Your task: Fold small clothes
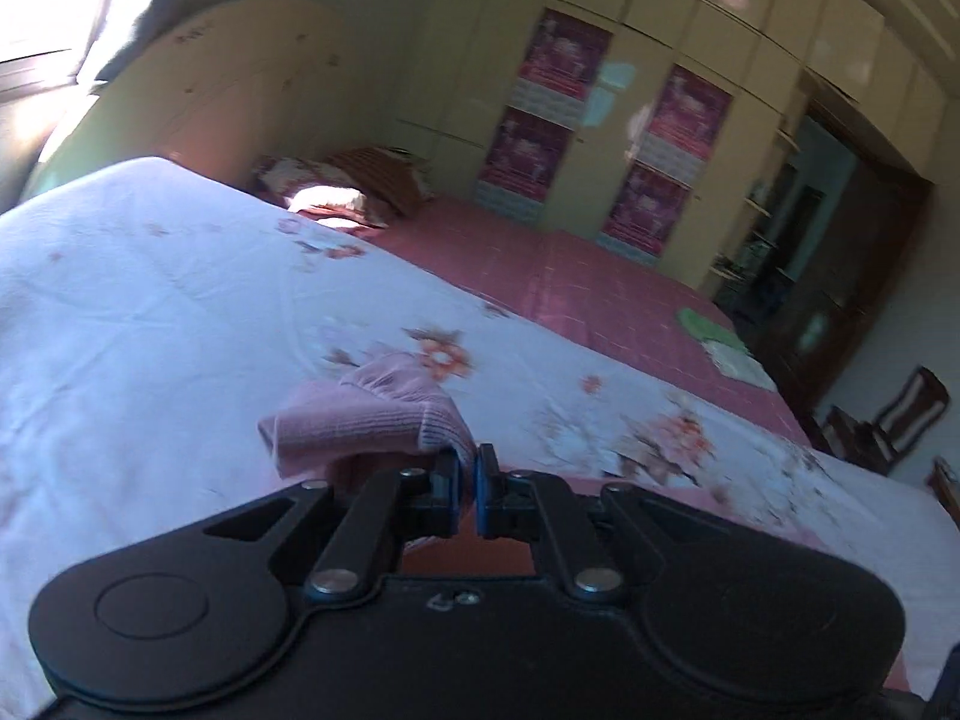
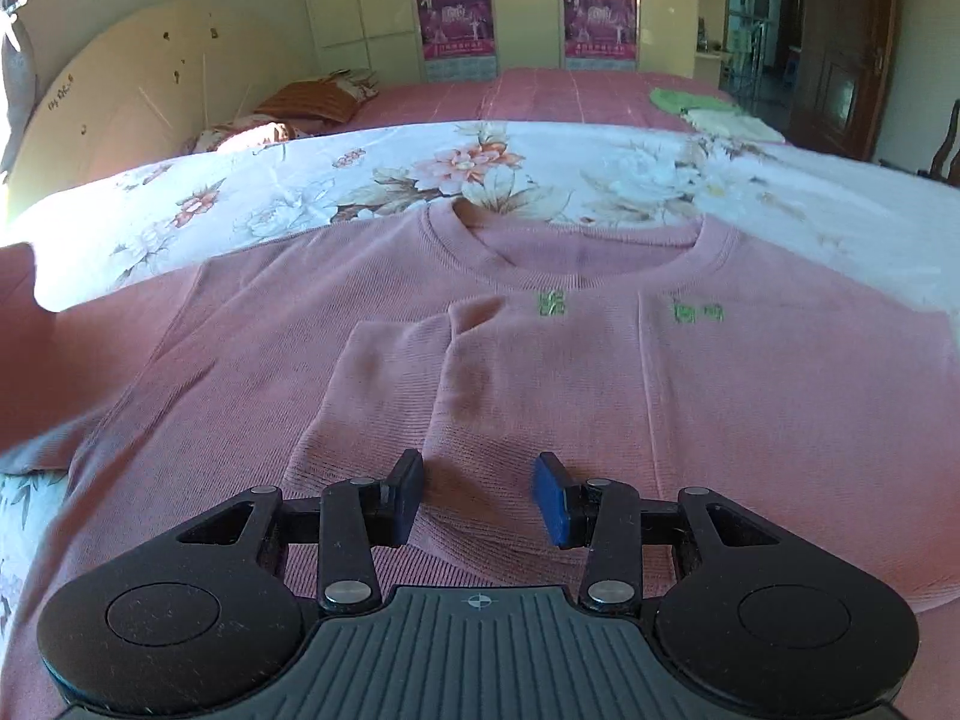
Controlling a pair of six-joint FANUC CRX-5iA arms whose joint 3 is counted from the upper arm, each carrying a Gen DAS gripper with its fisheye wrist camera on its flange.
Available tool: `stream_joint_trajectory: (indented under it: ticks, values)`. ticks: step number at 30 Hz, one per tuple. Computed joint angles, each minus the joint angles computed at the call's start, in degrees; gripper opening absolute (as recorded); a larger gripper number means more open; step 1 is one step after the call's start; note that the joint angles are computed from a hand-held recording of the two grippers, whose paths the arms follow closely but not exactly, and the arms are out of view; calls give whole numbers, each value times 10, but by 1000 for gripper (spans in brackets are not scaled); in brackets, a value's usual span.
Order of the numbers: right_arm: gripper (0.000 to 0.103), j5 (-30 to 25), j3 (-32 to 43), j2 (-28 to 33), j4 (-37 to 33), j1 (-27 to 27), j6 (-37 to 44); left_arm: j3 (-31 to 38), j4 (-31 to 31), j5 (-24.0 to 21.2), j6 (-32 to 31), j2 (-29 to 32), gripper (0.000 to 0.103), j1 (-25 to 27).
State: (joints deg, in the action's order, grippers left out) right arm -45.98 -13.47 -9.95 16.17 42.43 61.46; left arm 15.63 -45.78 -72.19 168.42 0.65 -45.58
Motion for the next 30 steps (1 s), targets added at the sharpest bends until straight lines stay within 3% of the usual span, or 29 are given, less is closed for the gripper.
stream_joint_trajectory:
  ticks: [6, 9, 12, 15, 17, 19, 21, 23, 26, 30]
  values:
    - [41, 18, -6, -46, -42, -29, 13, 69, 114, 129, -107, 108, 4, 1]
    - [41, -2, 8, -58, -87, -55, 45, 85, 166, 138, -166, 149, 5, 4]
    - [41, -12, 6, -72, -100, -67, 52, 92, 199, 121, -187, 171, 10, 6]
    - [41, -20, 8, -79, -121, -74, 65, 85, 212, 113, -189, 165, 23, 7]
    - [41, -24, 8, -82, -128, -71, 73, 91, 191, 93, -183, 160, 36, -4]
    - [41, -24, 8, -83, -132, -65, 82, 92, 158, 72, -171, 146, 69, -18]
    - [41, -22, 9, -84, -134, -57, 90, 83, 120, 55, -143, 123, 77, -35]
    - [41, -20, 12, -84, -137, -46, 104, 71, 97, 30, -126, 102, 79, -43]
    - [41, -15, 13, -82, -134, -23, 122, 60, 65, -42, -95, 82, 80, -45]
    - [41, -11, 4, -74, -108, 20, 132, 29, 56, -111, -47, 63, 76, -25]
